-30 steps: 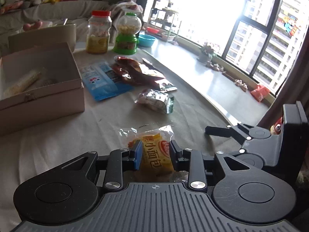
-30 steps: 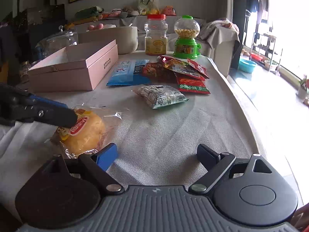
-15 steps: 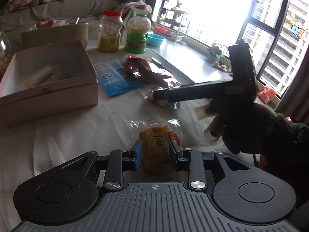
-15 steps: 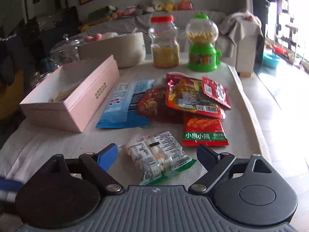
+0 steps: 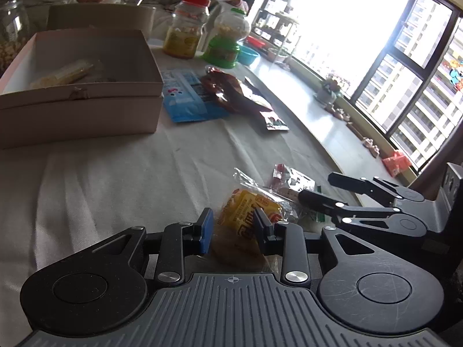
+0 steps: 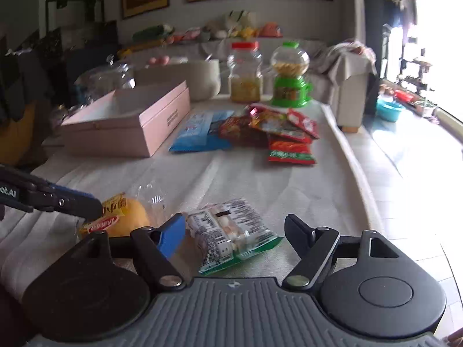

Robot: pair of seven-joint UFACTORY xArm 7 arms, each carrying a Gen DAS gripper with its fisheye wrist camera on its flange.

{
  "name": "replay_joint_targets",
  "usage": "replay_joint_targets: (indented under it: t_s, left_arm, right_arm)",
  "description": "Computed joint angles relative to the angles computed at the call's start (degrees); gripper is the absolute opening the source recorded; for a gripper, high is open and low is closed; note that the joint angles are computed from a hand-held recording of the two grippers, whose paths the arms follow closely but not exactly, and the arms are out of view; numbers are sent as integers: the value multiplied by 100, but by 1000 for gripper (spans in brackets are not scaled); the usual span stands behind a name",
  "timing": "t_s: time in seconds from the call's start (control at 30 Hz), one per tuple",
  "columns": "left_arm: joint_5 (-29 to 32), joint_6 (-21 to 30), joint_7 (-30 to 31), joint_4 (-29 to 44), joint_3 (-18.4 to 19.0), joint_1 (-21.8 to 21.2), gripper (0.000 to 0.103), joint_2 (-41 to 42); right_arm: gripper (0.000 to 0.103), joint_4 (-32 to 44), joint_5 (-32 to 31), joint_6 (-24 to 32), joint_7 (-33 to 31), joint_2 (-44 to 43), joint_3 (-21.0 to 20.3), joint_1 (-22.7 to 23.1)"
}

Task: Organize snacks
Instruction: 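Move the right tool to the white-and-green peanut packet while the left tool holds the bread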

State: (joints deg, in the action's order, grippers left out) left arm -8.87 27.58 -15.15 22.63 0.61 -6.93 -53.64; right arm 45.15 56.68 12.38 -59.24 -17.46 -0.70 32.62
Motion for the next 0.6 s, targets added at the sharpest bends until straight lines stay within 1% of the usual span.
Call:
replay_joint_targets:
  t_s: [0.03, 0.07, 0.1, 0.13, 0.2, 0.23, 0.3, 0.37, 0.43, 0.5, 0.6]
  left_arm:
    - [10, 9, 12, 7, 0, -5, 34, 1]
    - [17, 20, 33, 22, 6, -17, 34, 12]
    - [18, 33, 64, 33, 22, -40, 34, 13]
    - [13, 43, 98, 40, 41, -66, 34, 10]
    - [-7, 68, 178, 45, 81, -125, 34, -17]
    - [-19, 81, 231, 48, 103, -161, 34, -29]
    - [-22, 121, 370, 47, 128, -232, 35, -57]
    - [31, 170, 474, 68, 88, -218, 35, -40]
    - [44, 177, 496, 100, 55, -170, 36, 27]
    - [93, 143, 513, 165, 5, -107, 40, 163]
    - [124, 21, 871, 268, 140, -257, 44, 407]
  right_arm:
    - [77, -54, 230, -143, -118, -90, -45, 91]
    - [78, -59, 476, -159, -268, -163, -147, 210]
    - [80, -36, 682, -29, -398, -224, -254, 293]
    - [80, -10, 759, 214, -454, -272, -303, 292]
    - [81, 0, 678, 586, -482, -292, -204, 176]
    - [81, -42, 584, 595, -466, -286, -70, 112]
    - [81, -132, 352, 431, -357, -214, 196, 27]
    - [81, -222, 650, 61, -631, -206, 206, 222]
    - [81, -213, 610, 95, -588, -208, 185, 226]
    - [84, -218, 595, 120, -528, -205, 172, 216]
    - [84, -255, 505, 96, -435, -216, 181, 192]
